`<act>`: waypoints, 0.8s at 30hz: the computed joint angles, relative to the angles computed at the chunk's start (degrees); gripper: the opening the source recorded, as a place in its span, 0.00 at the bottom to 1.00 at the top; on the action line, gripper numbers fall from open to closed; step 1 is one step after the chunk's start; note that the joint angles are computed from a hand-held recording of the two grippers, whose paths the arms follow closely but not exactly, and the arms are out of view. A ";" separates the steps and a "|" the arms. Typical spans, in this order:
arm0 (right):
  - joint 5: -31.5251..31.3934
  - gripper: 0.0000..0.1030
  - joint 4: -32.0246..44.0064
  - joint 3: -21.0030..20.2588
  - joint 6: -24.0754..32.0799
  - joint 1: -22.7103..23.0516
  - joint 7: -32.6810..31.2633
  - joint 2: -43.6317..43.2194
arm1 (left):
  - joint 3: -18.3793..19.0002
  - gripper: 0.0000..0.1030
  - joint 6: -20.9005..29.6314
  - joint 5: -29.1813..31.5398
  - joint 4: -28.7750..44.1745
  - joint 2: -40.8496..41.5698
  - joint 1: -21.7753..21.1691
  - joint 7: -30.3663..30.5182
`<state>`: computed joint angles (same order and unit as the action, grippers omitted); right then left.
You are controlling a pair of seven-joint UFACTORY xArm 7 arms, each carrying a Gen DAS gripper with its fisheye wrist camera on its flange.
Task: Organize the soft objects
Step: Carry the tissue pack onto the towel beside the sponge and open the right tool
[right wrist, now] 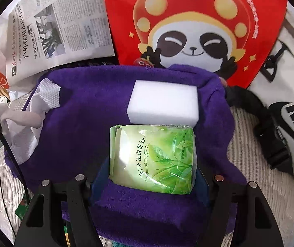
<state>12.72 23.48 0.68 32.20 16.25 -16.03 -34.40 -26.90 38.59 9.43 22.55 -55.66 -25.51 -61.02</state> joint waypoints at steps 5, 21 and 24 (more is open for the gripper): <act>-1.42 0.69 -0.68 1.38 -3.32 -0.94 1.75 1.92 | -0.42 0.24 -0.20 0.12 0.73 1.75 -0.22 0.29; 2.57 0.81 1.17 -1.40 -3.80 0.80 -3.43 7.09 | 0.30 0.24 -0.03 0.03 0.04 2.68 -0.76 -0.30; -0.75 0.81 1.12 1.53 -3.16 -1.38 -0.83 6.84 | 0.36 0.24 0.10 -0.03 -0.17 2.81 -0.70 -0.52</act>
